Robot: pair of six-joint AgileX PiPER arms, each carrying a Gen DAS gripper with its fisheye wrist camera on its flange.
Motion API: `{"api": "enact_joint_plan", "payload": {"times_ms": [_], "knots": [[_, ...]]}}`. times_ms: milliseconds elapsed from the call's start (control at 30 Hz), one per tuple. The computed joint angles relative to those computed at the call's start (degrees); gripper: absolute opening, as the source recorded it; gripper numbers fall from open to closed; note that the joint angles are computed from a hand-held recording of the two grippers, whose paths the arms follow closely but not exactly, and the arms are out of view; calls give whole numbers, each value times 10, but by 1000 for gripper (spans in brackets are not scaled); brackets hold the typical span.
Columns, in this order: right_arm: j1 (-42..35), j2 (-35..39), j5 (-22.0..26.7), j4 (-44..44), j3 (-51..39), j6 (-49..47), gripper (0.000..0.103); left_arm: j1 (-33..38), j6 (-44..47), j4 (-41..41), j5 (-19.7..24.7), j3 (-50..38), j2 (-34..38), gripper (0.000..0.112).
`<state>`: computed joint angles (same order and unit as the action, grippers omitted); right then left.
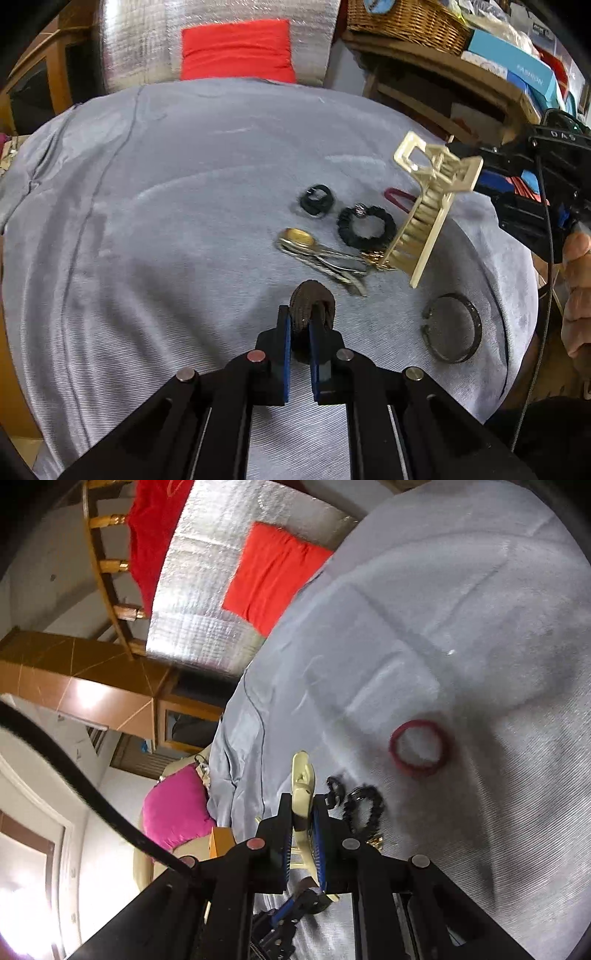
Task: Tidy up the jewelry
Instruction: 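Carry the brown hair tie with the left tool while the right tool carries the clip to the orange box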
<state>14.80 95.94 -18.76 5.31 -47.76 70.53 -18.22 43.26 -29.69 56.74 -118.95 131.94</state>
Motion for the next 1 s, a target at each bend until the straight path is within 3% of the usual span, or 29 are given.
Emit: {"api": "enact_joint_plan", "payload": {"times_ms": [67,233,400,600,1000], "knots": [[10,6,9,39,-12,-39,11,7,4,-5,6,5,-4,9],[18,18,4,35,-24,-39,11,22,15,-19,-3,20,-23,9],[24,36,8,-13,-50,-6,11,46,22,-36,-22,37,-48,9],[47,75,28,-25,-110,-16,11,81,33,-59,-83,85,-94,9],[101,172,90,-5,-259,-94,11,197,5,-89,-150,51,-97,9]]}}
